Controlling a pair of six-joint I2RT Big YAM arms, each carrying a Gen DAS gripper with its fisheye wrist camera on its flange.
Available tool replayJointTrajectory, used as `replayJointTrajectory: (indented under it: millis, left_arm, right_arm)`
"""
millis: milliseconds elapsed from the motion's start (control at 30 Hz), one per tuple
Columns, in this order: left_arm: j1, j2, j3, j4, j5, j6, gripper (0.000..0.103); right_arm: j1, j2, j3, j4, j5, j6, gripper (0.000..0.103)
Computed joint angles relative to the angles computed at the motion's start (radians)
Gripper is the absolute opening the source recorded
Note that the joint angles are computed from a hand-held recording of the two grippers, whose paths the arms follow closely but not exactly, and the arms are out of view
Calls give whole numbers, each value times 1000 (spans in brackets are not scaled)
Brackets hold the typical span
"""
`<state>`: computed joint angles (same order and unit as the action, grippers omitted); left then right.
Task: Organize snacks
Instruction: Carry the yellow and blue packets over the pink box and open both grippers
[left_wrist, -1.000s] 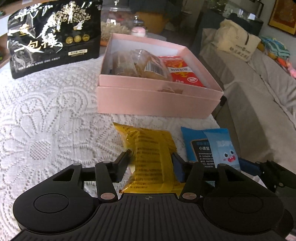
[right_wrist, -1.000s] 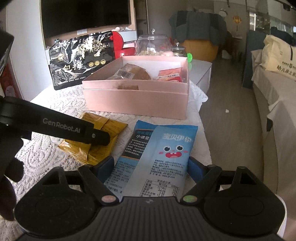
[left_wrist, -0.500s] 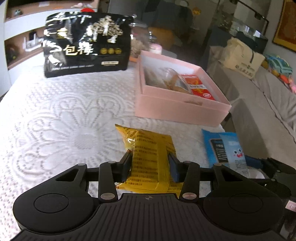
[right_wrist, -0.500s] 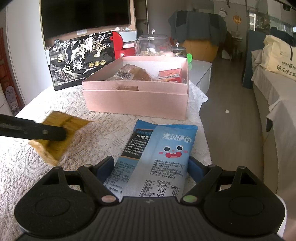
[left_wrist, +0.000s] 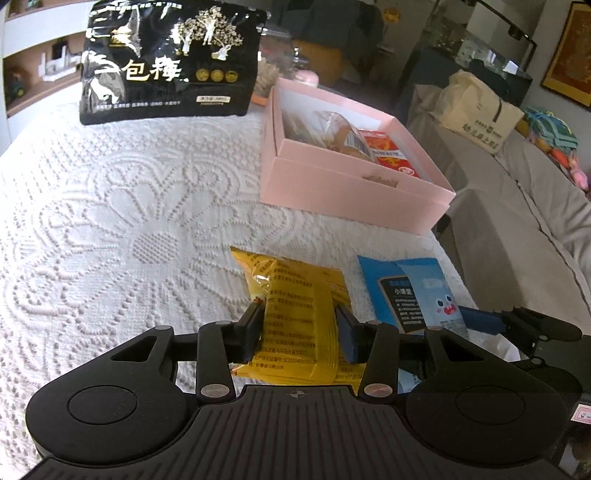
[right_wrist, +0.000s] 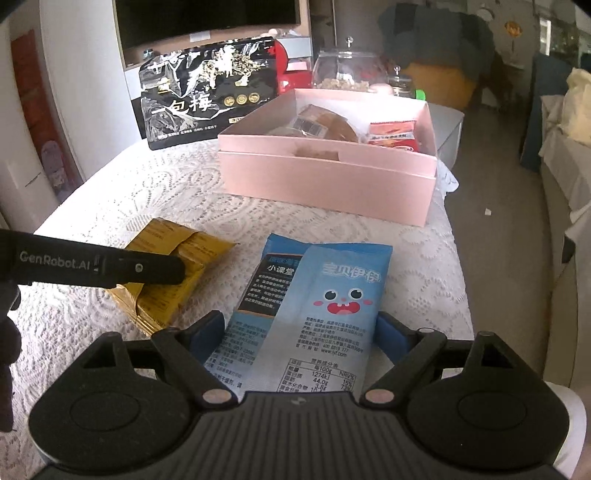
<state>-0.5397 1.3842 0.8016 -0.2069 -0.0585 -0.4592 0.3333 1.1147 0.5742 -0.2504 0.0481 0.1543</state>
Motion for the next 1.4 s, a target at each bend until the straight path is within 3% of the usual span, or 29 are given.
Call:
replayJointTrajectory:
  millis: [267, 400, 533, 667, 767, 1100, 1400]
  left_arm:
    - [-1, -22, -20, 15, 4, -9, 48]
    - [-2, -36, -31, 21, 3, -17, 48]
    - [-1, -56, -44, 32, 3, -21, 48]
    - [-9, -68, -51, 34, -9, -15, 48]
    - [-13, -75, -56, 36, -15, -10, 48]
    - [-17, -84, -67, 29, -25, -17, 48]
    - [-14, -120, -63, 30, -7, -10, 48]
  right_arm:
    - [-27, -79, 0, -65, -4, -42, 88]
    - [-98, -119, -2, -77, -88, -51, 88]
    - [-197, -127, -2, -74, -216, 13, 88]
    - [-213, -87, 20, -95, -232, 57, 88]
    - [-171, -66, 31, -109, -212, 60, 88]
    - [-26, 23, 68, -120, -2, 47, 88]
    - [-41, -65, 62, -128, -20, -8, 79]
